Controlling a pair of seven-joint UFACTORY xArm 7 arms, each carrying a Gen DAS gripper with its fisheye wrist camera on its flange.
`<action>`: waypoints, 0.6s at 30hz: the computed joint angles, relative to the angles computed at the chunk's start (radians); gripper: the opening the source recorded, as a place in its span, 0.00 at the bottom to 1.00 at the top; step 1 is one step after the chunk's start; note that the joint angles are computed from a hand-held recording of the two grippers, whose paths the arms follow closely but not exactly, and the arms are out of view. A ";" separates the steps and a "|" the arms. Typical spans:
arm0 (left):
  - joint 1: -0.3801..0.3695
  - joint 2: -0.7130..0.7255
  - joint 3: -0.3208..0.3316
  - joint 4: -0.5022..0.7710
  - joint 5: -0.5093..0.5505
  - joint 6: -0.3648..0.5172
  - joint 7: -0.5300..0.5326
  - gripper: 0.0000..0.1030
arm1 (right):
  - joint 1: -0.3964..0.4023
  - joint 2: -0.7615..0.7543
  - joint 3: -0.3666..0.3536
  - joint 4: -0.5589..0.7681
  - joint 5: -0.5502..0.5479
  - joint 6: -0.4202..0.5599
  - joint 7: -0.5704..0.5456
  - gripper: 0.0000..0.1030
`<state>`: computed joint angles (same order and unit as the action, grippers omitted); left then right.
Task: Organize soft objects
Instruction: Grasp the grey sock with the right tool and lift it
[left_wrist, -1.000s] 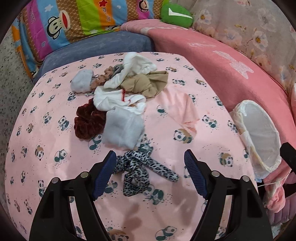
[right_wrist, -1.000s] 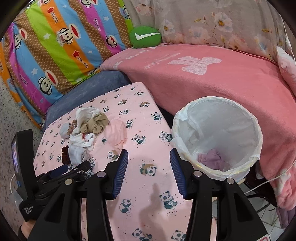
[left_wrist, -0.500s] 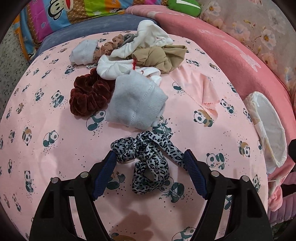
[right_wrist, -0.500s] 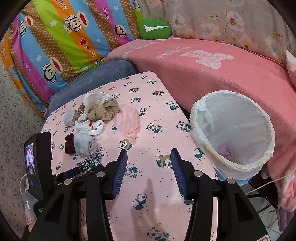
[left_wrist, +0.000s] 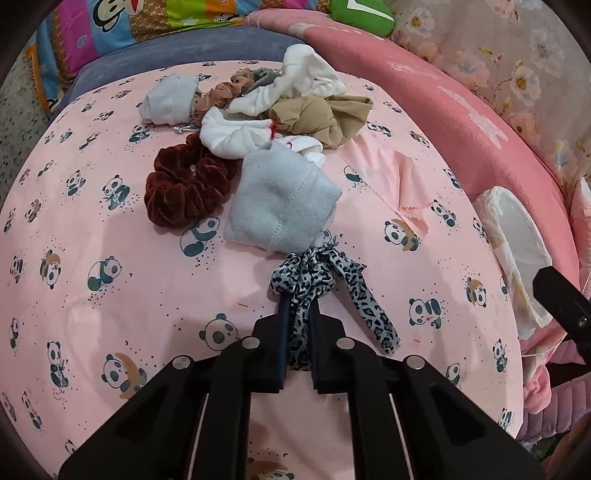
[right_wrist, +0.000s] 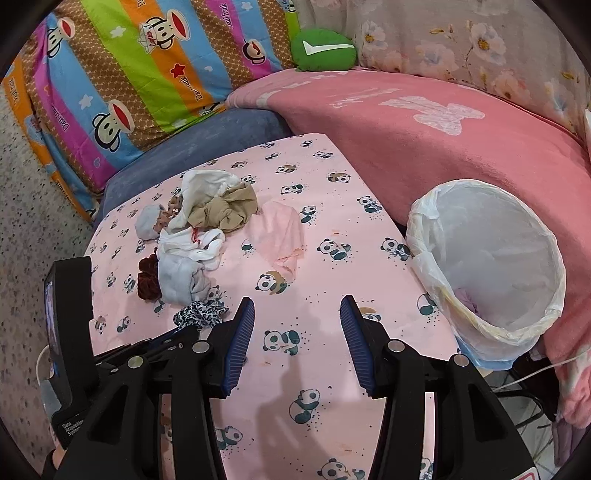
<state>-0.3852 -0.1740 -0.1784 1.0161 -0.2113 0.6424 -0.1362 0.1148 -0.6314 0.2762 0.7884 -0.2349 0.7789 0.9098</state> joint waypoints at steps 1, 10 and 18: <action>0.001 -0.015 0.008 -0.007 -0.011 0.000 0.011 0.08 | 0.002 0.011 0.001 0.006 0.001 -0.006 -0.002 0.49; 0.040 -0.082 0.043 -0.012 -0.026 0.002 0.038 0.08 | 0.038 0.146 -0.007 0.081 0.018 -0.090 -0.024 0.49; 0.091 -0.086 0.052 -0.011 0.038 -0.005 0.007 0.08 | 0.079 0.322 -0.009 0.198 -0.003 -0.142 -0.035 0.49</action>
